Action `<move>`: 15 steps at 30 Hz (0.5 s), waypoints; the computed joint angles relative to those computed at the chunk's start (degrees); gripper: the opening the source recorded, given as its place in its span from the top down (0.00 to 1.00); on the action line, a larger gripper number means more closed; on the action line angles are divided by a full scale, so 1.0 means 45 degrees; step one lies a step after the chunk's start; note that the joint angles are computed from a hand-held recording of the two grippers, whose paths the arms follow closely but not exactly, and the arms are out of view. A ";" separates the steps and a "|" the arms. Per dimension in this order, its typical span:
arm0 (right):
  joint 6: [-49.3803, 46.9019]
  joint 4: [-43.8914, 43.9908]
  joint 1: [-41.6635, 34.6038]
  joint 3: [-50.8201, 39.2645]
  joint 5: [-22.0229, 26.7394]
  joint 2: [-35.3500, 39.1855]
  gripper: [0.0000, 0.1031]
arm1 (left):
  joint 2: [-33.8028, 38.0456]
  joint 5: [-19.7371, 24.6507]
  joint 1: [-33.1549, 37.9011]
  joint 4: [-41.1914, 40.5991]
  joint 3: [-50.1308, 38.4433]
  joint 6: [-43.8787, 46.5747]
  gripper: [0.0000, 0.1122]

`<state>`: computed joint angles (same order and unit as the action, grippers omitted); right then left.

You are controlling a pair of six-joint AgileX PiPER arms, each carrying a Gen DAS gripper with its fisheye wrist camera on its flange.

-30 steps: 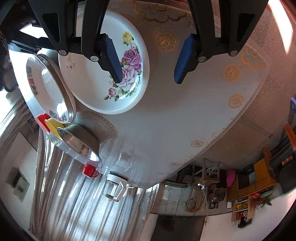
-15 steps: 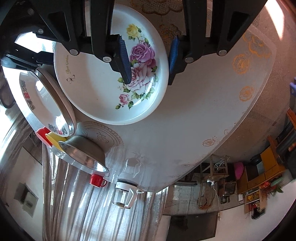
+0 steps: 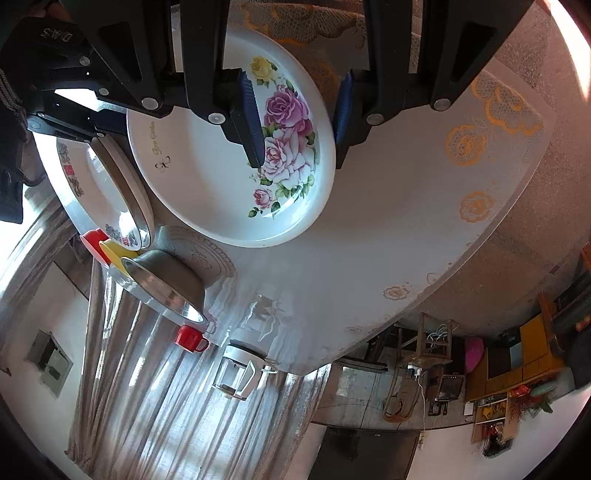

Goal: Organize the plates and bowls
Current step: 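Carry the pink-rose plate over the plate stack with the left tool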

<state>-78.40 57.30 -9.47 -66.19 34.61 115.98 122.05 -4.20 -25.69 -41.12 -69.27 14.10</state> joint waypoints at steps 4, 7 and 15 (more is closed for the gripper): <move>-0.0586 0.0529 -0.0324 0.0026 0.0341 -0.0083 0.61 | -0.0191 -0.0173 -0.0101 0.0525 0.0177 -0.0517 0.69; -0.0816 0.0891 -0.0483 0.0075 0.0509 -0.0167 0.61 | -0.0269 -0.0203 -0.0242 -0.0882 0.0166 0.0957 0.69; -0.1202 0.1344 -0.0656 0.0181 0.0551 -0.0275 0.62 | -0.0367 -0.0297 -0.0414 -0.1217 0.0199 0.1282 0.69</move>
<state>-83.81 63.35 -12.42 -65.38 37.09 114.74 120.40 -5.54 -27.56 -46.60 -68.38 19.87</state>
